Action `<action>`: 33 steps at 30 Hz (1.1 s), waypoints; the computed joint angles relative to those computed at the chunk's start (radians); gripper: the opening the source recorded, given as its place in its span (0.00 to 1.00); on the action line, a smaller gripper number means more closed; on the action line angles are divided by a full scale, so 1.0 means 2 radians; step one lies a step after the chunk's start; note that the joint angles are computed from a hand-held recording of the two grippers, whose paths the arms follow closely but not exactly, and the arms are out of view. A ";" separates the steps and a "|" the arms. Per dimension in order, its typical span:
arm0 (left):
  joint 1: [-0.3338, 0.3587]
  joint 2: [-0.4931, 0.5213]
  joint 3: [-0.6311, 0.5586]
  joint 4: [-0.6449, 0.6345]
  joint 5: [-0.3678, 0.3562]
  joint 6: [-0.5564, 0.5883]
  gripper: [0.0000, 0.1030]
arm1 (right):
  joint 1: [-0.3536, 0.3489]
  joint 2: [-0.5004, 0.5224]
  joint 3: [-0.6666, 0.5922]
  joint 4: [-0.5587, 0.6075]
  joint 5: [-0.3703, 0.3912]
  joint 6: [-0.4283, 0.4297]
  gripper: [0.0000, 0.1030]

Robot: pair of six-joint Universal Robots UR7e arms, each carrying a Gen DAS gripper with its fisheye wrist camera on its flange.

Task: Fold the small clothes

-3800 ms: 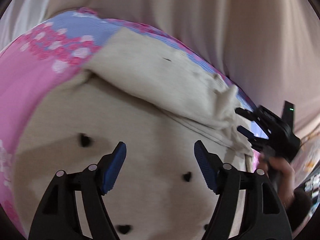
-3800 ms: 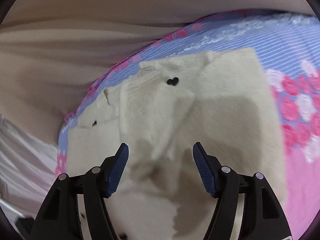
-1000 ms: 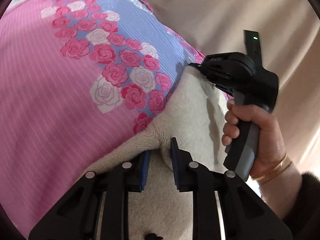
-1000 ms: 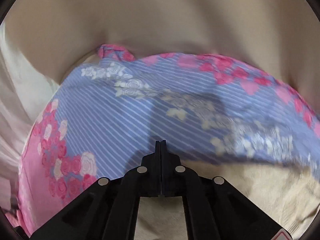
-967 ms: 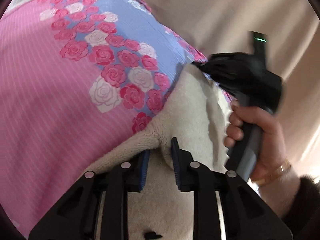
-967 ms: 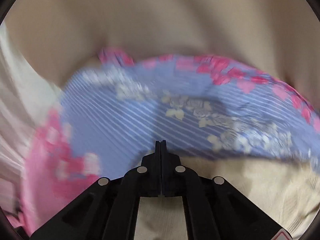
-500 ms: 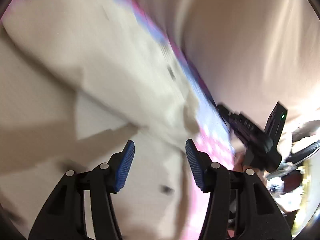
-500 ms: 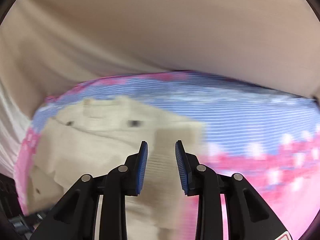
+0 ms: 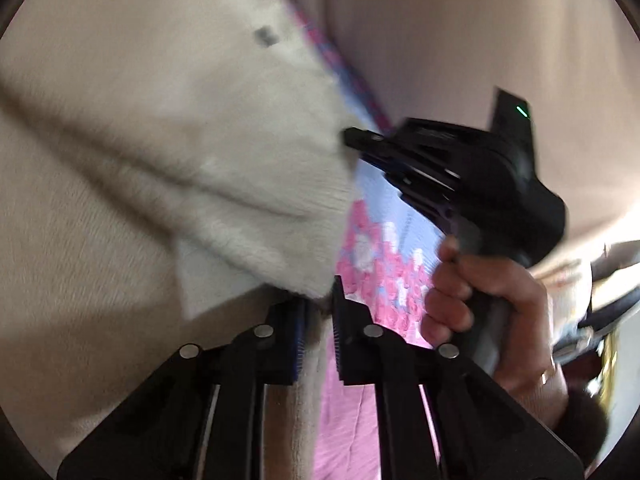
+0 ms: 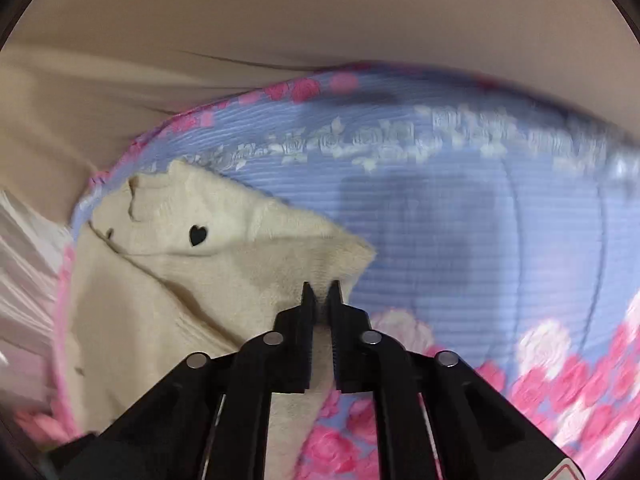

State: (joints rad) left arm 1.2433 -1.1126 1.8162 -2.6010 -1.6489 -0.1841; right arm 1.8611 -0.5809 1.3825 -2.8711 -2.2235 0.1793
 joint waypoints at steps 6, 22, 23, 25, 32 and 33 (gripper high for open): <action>0.004 0.011 -0.005 0.053 -0.004 0.018 0.09 | -0.017 0.010 -0.014 0.022 -0.017 0.006 0.07; 0.023 -0.222 0.006 0.178 0.235 0.168 0.69 | 0.170 -0.085 0.326 -0.060 -0.074 0.388 0.46; 0.039 -0.233 -0.003 0.180 0.266 0.162 0.69 | 0.180 -0.080 0.333 -0.053 -0.062 0.413 0.46; 0.072 -0.239 -0.036 0.197 0.318 0.134 0.69 | 0.196 -0.059 0.338 -0.055 -0.031 0.454 0.47; 0.191 -0.232 -0.148 0.283 0.276 0.095 0.69 | 0.223 0.003 0.314 -0.111 -0.028 0.495 0.58; 0.198 -0.231 -0.152 0.296 0.257 0.102 0.69 | 0.221 0.008 0.314 -0.129 -0.020 0.494 0.58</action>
